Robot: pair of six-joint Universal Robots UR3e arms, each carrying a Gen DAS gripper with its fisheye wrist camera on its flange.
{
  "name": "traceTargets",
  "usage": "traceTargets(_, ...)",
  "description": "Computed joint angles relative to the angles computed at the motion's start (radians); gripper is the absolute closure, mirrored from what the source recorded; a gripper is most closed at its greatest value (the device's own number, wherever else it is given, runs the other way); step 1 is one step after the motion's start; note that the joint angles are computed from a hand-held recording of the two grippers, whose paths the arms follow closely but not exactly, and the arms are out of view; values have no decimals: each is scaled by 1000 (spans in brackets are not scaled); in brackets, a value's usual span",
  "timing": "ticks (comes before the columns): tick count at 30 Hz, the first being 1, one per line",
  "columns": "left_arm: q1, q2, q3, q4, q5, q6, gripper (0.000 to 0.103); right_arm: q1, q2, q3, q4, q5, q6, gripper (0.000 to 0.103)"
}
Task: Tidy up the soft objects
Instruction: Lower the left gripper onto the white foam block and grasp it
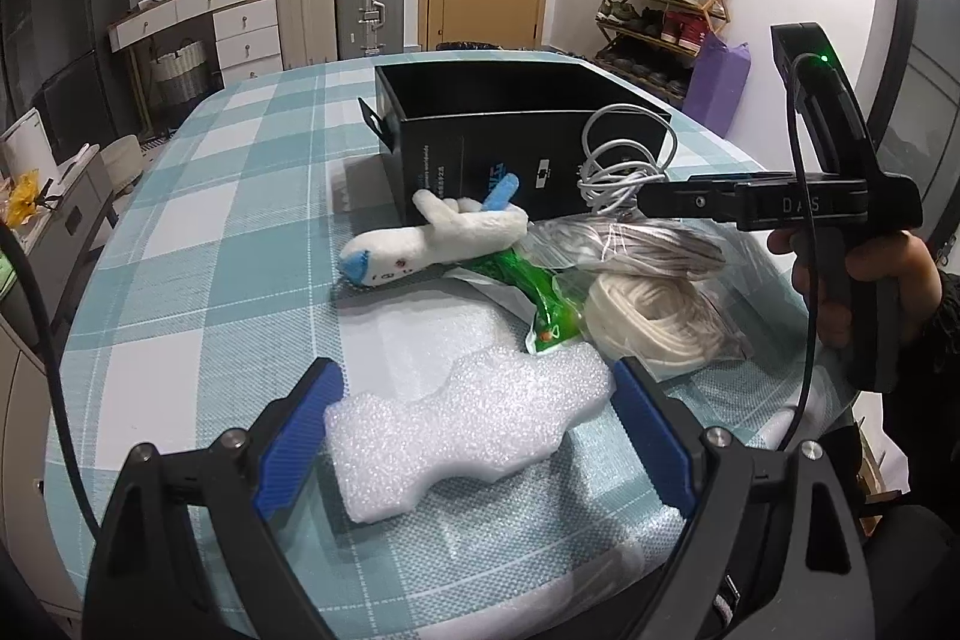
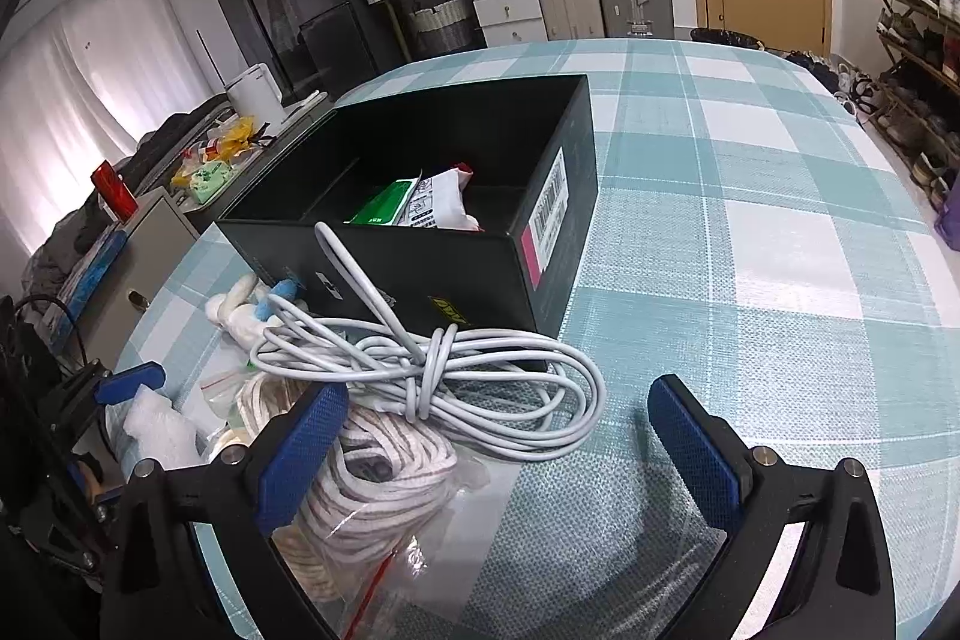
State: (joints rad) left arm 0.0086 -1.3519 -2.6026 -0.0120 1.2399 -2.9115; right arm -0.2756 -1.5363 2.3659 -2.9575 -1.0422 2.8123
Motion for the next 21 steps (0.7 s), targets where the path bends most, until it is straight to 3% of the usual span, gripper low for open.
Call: traceTargets(21,10,-8,1,18,-4,-2,13,-23,0,20,-3,67,-41,21)
